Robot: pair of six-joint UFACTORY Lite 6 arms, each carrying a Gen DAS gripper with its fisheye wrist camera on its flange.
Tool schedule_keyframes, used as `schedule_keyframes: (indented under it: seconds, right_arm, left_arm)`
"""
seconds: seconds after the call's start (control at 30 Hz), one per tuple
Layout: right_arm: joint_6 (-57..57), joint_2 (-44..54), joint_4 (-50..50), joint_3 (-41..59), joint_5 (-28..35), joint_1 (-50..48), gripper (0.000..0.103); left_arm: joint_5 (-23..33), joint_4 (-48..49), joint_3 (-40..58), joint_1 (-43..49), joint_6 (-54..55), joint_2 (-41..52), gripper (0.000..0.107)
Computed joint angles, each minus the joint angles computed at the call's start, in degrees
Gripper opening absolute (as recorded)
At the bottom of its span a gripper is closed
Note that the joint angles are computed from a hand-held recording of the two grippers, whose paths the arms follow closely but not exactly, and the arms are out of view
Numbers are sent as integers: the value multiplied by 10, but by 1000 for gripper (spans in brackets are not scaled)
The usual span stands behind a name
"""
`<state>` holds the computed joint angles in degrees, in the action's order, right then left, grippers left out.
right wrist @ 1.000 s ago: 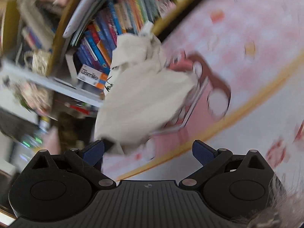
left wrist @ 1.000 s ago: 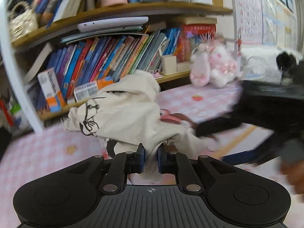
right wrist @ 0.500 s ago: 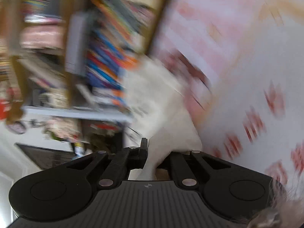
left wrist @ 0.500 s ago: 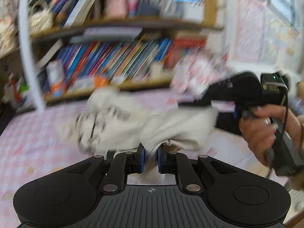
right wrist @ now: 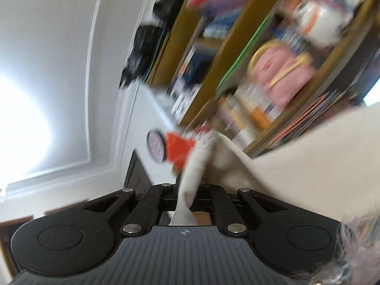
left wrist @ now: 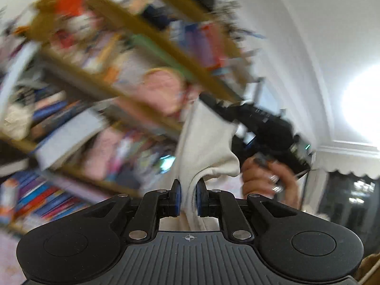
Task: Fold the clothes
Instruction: 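Lift the T-shirt with the left gripper while the right gripper grasps another edge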
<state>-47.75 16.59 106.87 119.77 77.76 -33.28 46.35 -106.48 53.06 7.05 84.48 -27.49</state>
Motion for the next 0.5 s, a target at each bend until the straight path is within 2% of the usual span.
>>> schedule_keyframes:
  seconds: [0.07, 0.1, 0.17, 0.27, 0.37, 0.5]
  right_arm:
    - [-31, -14, -71, -39, -50, 88, 3]
    - [-62, -33, -102, -94, -84, 138, 3]
    - [-119, -53, -162, -208, -167, 244, 3]
    - [-175, -27, -210, -337, -322, 385, 3]
    - [-178, 62, -221, -353, -430, 470, 3]
    - [-111, 159, -250, -293, -447, 487, 3]
  left_arm:
    - [28, 58, -34, 74, -47, 24, 11]
    - [33, 96, -56, 112, -62, 39, 11]
    - [26, 167, -84, 172, -76, 94, 11]
    - [-11, 263, -74, 237, -68, 198, 11]
    - [-34, 294, -46, 262, -44, 255, 11]
    - [-20, 313, 10, 295, -41, 317, 12]
